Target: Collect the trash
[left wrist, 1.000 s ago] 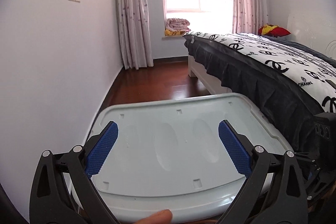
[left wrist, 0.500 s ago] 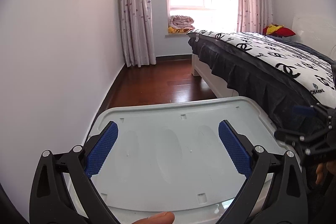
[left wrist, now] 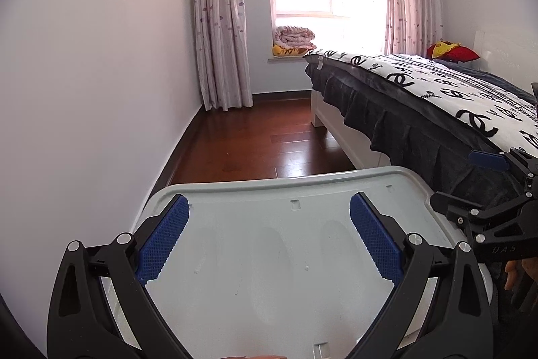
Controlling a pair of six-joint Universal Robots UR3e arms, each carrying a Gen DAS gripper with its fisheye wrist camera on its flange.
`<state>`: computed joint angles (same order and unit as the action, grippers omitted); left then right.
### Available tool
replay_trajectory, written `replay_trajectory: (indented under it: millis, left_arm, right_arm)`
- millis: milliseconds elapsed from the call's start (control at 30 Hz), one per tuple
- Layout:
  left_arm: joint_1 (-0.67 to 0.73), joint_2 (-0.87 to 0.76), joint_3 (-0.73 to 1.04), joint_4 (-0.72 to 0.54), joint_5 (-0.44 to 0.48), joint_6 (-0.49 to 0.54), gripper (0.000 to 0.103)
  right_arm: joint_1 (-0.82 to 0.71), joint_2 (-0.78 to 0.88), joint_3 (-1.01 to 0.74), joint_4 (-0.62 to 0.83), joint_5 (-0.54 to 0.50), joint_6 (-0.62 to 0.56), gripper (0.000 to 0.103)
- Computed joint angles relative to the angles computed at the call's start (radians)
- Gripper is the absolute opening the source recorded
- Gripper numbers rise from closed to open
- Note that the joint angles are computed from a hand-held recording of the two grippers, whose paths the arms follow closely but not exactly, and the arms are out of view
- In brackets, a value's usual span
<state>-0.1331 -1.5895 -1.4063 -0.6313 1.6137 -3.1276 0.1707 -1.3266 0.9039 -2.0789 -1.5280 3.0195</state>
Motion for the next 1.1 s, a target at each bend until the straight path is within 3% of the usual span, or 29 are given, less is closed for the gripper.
replay_trajectory:
  millis: [500,1100]
  left_arm:
    - [-0.012,-0.054,0.018,0.024,-0.055,-0.024,0.094]
    - [-0.048,-0.102,0.046,0.053,0.013,-0.016,0.094]
  right_arm:
    - [-0.023,0.009,0.0,0.038,0.056,-0.017,0.098]
    - [-0.038,0.009,0.001,0.043,0.045,-0.01,0.098]
